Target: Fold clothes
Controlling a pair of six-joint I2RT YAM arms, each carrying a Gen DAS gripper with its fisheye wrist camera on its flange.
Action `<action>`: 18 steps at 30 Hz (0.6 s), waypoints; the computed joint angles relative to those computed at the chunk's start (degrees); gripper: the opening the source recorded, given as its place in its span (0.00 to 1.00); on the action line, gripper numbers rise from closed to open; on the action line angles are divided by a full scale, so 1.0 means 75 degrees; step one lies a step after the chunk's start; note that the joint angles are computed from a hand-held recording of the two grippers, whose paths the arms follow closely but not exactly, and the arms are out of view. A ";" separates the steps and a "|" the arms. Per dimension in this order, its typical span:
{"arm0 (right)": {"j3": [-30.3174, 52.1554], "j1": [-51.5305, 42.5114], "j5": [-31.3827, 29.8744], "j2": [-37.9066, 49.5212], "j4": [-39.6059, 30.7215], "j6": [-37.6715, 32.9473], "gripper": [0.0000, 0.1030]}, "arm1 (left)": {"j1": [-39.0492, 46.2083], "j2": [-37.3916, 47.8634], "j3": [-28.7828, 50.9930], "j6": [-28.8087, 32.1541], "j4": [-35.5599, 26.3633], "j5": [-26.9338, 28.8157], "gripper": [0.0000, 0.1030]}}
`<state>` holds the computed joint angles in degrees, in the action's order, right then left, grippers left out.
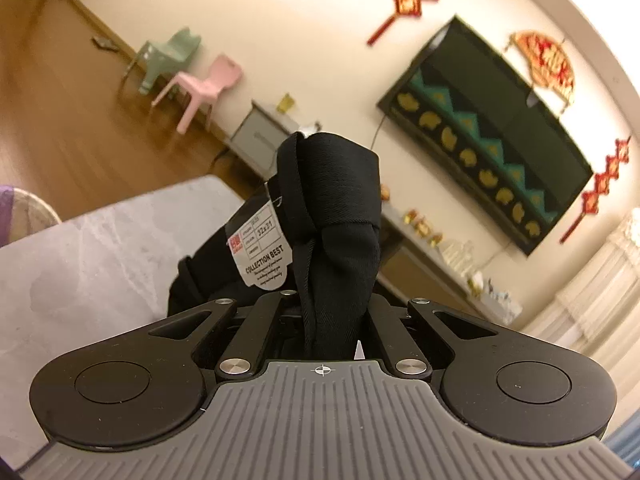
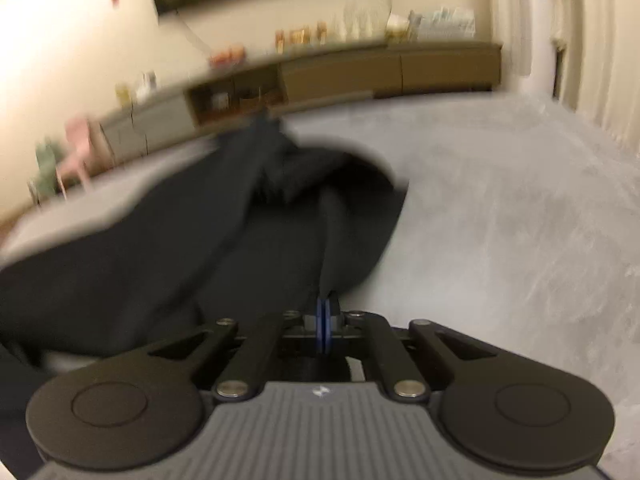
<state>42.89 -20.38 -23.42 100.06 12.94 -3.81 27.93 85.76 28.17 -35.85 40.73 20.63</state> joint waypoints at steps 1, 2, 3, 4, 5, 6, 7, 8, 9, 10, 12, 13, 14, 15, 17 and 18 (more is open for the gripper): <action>-0.0016 -0.0309 -0.0330 -0.0433 -0.0115 0.0155 0.01 | 0.0083 -0.0033 -0.0104 -0.0140 0.0271 0.0131 0.00; 0.0013 -0.0620 -0.0663 -0.0835 -0.0240 0.0334 0.01 | 0.0167 -0.0060 -0.0173 -0.0282 0.0497 0.0286 0.00; 0.0084 -0.0933 -0.0995 -0.1200 -0.0364 0.0540 0.01 | 0.0195 -0.0104 -0.0133 -0.0354 0.0489 0.0364 0.00; 0.0194 -0.1243 -0.1319 -0.1528 -0.0479 0.0772 0.01 | 0.0157 -0.0161 0.0018 -0.0450 0.0320 0.0379 0.00; 0.0358 -0.1539 -0.1509 -0.1895 -0.0591 0.0924 0.01 | 0.0103 -0.0213 0.0196 -0.0591 0.0152 0.0385 0.00; 0.0606 -0.1843 -0.1767 -0.2048 -0.0600 0.1154 0.01 | 0.0050 -0.0255 0.0377 -0.0733 -0.0007 0.0390 0.00; 0.0880 -0.2134 -0.2007 -0.2155 -0.0573 0.1420 0.01 | -0.0031 -0.0319 0.0623 -0.0852 -0.0234 0.0382 0.00; 0.1197 -0.2338 -0.2138 -0.2184 -0.0550 0.1601 0.01 | -0.0129 -0.0383 0.0917 -0.0956 -0.0496 0.0366 0.00; 0.1536 -0.2529 -0.2249 -0.2179 -0.0507 0.1801 0.01 | -0.0224 -0.0424 0.1219 -0.1058 -0.0744 0.0351 0.00; 0.2014 -0.2560 -0.2230 -0.1974 -0.0578 0.1853 0.01 | -0.0400 -0.0337 0.1813 -0.1128 -0.1281 0.0253 0.00; 0.3613 -0.2209 -0.1667 -0.0961 -0.1097 0.1773 0.01 | -0.0817 0.0268 0.3447 -0.1172 -0.2543 0.0038 0.00; 0.4428 -0.2066 -0.1405 -0.0523 -0.1502 0.1745 0.01 | -0.0995 0.0641 0.4320 -0.1188 -0.3159 -0.0033 0.00; 0.5118 -0.1928 -0.1144 -0.0210 -0.1904 0.1876 0.01 | -0.1156 0.1048 0.5239 -0.1202 -0.3788 -0.0085 0.00; 0.5641 -0.1887 -0.0986 0.0123 -0.2009 0.2045 0.01 | -0.1274 0.1332 0.5967 -0.1223 -0.4259 -0.0147 0.00; 0.5683 -0.2019 -0.1166 0.0051 -0.1758 0.2457 0.01 | -0.1346 0.1324 0.6538 -0.1177 -0.4489 -0.0075 0.00; 0.5411 -0.2120 -0.1357 -0.0156 -0.1482 0.2648 0.01 | -0.1305 0.1103 0.6434 -0.1099 -0.4350 0.0075 0.00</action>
<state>83.48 -36.28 -33.60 98.88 1.82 16.05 18.14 94.03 76.43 -44.09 8.10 21.19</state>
